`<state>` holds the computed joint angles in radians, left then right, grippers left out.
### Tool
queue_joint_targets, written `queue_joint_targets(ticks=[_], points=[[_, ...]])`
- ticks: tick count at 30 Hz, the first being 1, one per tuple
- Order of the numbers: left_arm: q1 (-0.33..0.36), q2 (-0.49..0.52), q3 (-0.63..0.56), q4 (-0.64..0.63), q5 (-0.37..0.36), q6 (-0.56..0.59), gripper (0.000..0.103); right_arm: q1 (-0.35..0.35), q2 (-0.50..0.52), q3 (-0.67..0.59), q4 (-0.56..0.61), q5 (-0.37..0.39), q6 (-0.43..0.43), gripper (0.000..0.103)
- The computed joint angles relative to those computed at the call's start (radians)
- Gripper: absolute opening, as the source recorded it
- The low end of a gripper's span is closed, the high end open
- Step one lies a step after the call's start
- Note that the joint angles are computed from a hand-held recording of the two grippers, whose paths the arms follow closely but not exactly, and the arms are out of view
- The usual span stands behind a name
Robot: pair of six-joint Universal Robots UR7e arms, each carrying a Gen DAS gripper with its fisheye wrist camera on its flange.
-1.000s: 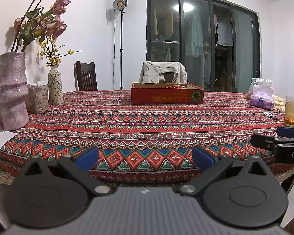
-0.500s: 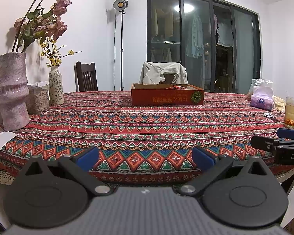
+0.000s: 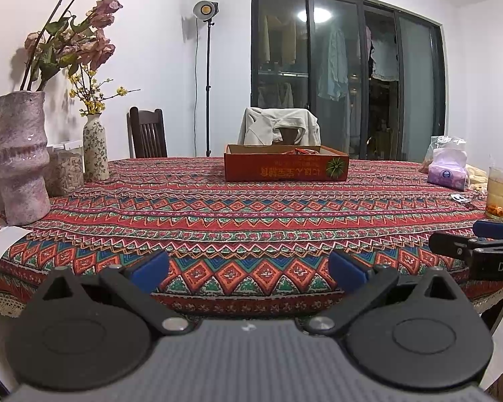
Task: Organize snacks
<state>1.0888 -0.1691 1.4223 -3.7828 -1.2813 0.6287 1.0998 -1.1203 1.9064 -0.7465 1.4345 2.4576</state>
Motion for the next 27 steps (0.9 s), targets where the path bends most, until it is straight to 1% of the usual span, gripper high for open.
queue_joint_targets(ticks=[14,19,27], points=[[-0.001,-0.007,0.005,0.019,0.001,-0.011,0.103,0.001,0.001,-0.003,0.008,0.0,-0.007,0.103],[-0.002,-0.003,0.006,0.002,0.002,-0.007,0.103,0.0,0.001,-0.003,0.007,-0.001,-0.008,0.103],[-0.001,-0.004,0.005,0.009,0.006,-0.016,0.103,0.0,0.001,-0.003,0.006,-0.002,-0.011,0.103]])
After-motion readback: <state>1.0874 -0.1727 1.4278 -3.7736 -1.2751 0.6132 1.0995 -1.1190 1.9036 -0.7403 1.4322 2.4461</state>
